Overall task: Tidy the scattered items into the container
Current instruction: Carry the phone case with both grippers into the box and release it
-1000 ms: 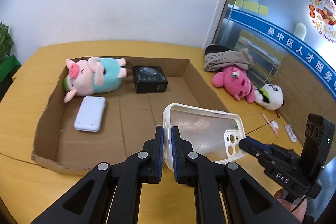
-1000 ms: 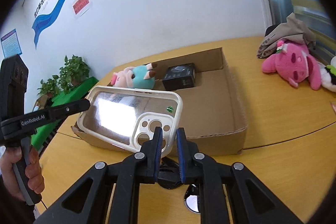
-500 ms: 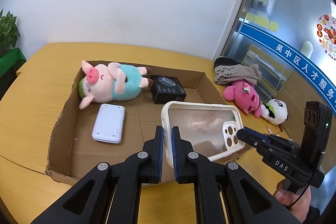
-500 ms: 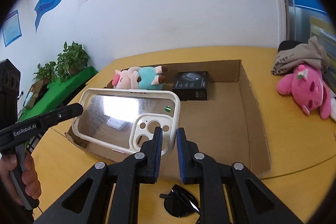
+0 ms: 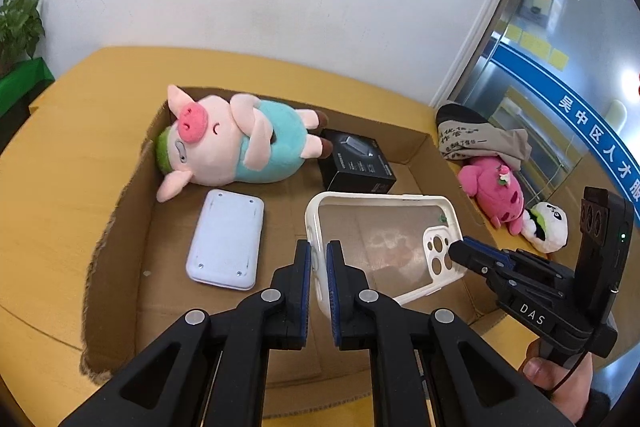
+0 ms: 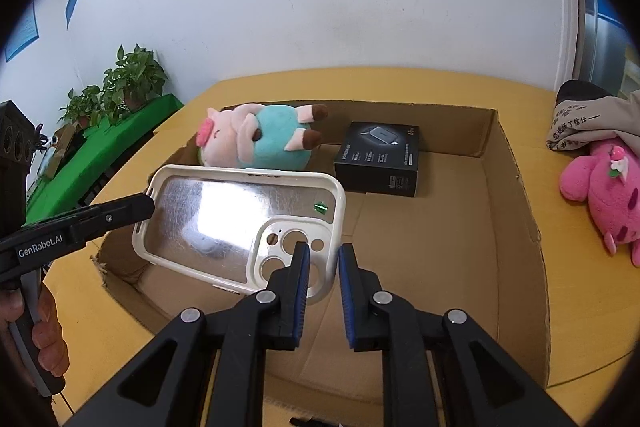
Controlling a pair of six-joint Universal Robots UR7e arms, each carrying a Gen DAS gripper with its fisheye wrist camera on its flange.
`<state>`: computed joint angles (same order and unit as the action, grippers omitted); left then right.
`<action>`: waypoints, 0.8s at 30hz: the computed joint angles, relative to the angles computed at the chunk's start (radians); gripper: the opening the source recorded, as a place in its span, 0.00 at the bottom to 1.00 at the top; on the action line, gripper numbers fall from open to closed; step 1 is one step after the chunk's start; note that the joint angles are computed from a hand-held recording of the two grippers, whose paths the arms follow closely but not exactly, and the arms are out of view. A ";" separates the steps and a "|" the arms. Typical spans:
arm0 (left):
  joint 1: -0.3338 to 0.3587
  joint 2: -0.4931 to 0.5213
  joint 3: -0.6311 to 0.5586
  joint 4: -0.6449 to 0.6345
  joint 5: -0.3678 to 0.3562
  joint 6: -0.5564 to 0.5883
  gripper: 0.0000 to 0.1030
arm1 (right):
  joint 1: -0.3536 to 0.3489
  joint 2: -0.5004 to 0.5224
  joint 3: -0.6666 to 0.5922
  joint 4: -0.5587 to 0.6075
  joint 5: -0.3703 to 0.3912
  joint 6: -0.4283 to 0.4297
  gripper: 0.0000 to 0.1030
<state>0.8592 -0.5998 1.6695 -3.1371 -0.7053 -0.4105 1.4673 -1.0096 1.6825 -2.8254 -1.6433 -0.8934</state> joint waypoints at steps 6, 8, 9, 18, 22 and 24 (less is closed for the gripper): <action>0.074 0.065 -0.189 0.216 -0.049 -0.030 0.07 | 0.024 0.121 -0.195 0.112 -0.097 0.031 0.15; 0.104 0.076 -0.240 0.263 -0.098 -0.045 0.07 | 0.032 0.168 -0.289 0.202 -0.128 0.040 0.15; 0.117 0.085 -0.268 0.288 -0.115 -0.046 0.07 | 0.034 0.190 -0.333 0.240 -0.141 0.045 0.15; 0.187 0.182 -0.508 0.575 -0.138 -0.106 0.07 | 0.044 0.390 -0.643 0.504 -0.299 0.096 0.18; 0.198 0.207 -0.557 0.671 -0.129 -0.144 0.07 | 0.043 0.445 -0.706 0.563 -0.359 0.106 0.19; 0.205 0.205 -0.556 0.684 -0.139 -0.163 0.07 | 0.044 0.455 -0.720 0.588 -0.367 0.110 0.22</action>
<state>1.0639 -0.3945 1.1140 -2.4530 -0.8443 -0.5738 1.5112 -0.5547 0.9630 -2.2377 -2.0107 -0.7833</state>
